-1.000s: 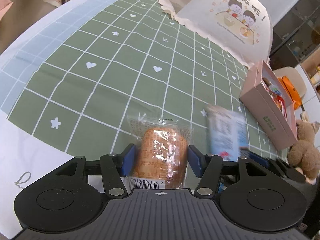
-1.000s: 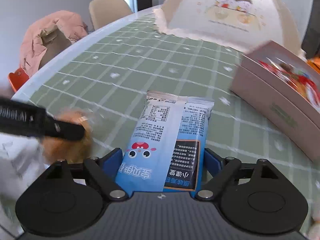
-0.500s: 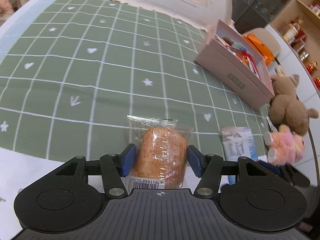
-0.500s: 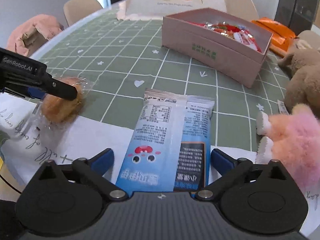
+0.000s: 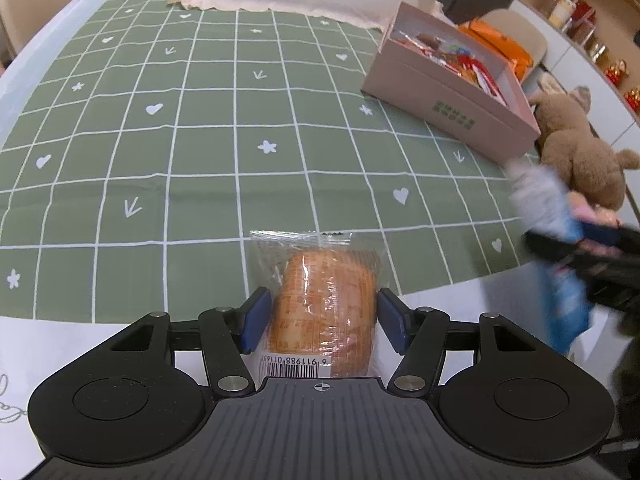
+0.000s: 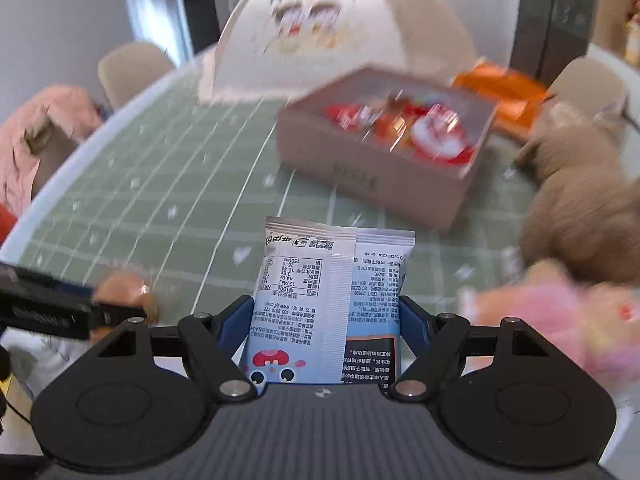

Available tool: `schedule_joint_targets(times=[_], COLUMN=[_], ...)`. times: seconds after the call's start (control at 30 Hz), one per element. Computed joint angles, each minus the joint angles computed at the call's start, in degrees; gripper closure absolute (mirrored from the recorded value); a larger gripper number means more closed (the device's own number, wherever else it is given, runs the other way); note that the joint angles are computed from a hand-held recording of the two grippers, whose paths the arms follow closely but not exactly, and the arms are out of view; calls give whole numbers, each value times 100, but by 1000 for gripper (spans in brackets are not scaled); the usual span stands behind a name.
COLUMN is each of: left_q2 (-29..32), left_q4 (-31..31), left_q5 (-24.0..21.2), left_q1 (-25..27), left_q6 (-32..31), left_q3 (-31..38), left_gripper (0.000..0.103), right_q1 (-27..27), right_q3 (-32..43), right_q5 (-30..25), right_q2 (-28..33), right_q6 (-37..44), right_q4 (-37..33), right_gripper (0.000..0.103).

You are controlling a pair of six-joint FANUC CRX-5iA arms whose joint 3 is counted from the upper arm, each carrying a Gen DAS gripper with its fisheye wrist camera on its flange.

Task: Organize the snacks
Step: 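Carry the bread and blue packet to the pink box and open both tools inside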

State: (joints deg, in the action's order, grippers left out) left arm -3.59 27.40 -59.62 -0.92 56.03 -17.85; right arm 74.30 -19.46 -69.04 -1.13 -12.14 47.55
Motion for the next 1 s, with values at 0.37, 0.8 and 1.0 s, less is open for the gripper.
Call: schedule_joint_targets(times=[0.37, 0.8, 1.0], left_q2=[270, 2502, 2413], left_q4=[2048, 2711, 4049], left_q5=[-31, 473, 524], left_q1=[-210, -1383, -1198], left_q6=[-1107, -257, -968], left_q3=[1302, 4196, 3390], left_gripper=[45, 46, 46], right_q1=[435, 767, 694], right_q3=[-239, -58, -104], right_q5=[-1368, -2416, -2672], right_q2=[-469, -432, -655], right_q6=[-991, -1018, -818], right_q4=[843, 739, 647], right_gripper=[26, 25, 25])
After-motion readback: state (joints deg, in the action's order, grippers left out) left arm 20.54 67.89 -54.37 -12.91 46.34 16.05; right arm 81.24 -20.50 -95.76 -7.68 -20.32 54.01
